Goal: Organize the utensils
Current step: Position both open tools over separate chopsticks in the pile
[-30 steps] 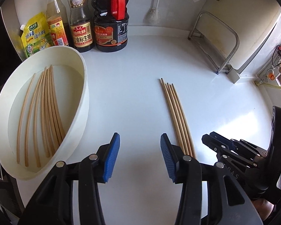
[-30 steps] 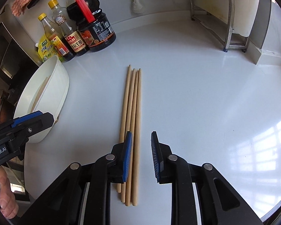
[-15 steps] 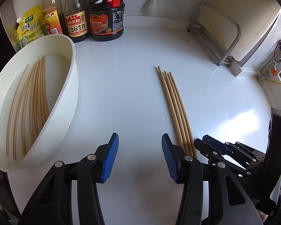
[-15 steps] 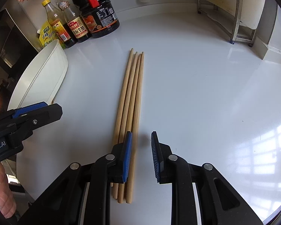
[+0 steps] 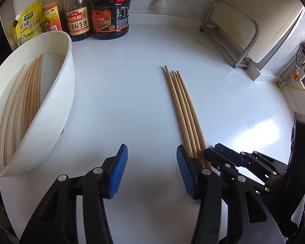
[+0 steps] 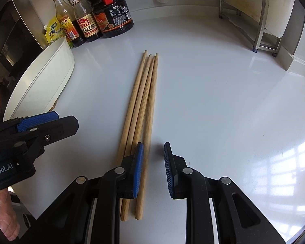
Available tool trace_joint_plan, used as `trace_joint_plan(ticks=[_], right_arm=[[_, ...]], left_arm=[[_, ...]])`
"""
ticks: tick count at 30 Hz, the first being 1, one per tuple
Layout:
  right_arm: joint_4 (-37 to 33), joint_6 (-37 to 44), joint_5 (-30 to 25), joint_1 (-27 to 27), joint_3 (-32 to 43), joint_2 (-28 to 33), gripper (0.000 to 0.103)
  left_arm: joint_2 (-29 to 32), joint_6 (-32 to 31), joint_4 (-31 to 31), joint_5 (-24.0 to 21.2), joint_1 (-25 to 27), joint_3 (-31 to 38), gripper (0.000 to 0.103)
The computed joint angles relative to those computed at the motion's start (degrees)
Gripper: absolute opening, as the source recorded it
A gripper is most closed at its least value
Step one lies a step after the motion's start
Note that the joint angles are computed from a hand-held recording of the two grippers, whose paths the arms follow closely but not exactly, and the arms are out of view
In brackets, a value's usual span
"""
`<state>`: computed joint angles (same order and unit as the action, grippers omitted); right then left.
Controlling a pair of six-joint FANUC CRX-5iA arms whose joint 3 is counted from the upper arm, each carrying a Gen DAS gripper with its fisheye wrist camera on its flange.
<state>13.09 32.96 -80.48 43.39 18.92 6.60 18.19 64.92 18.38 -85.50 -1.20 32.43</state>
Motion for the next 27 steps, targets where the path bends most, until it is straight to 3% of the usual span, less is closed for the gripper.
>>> trace_joint_plan(ticks=[27], right_arm=[[0.71,-1.79,4.65,-2.32,-7.97,-6.35,0.025]], left_arm=[[-1.74,0.42,-1.04,5.17,-3.45,-5.92,0.051]])
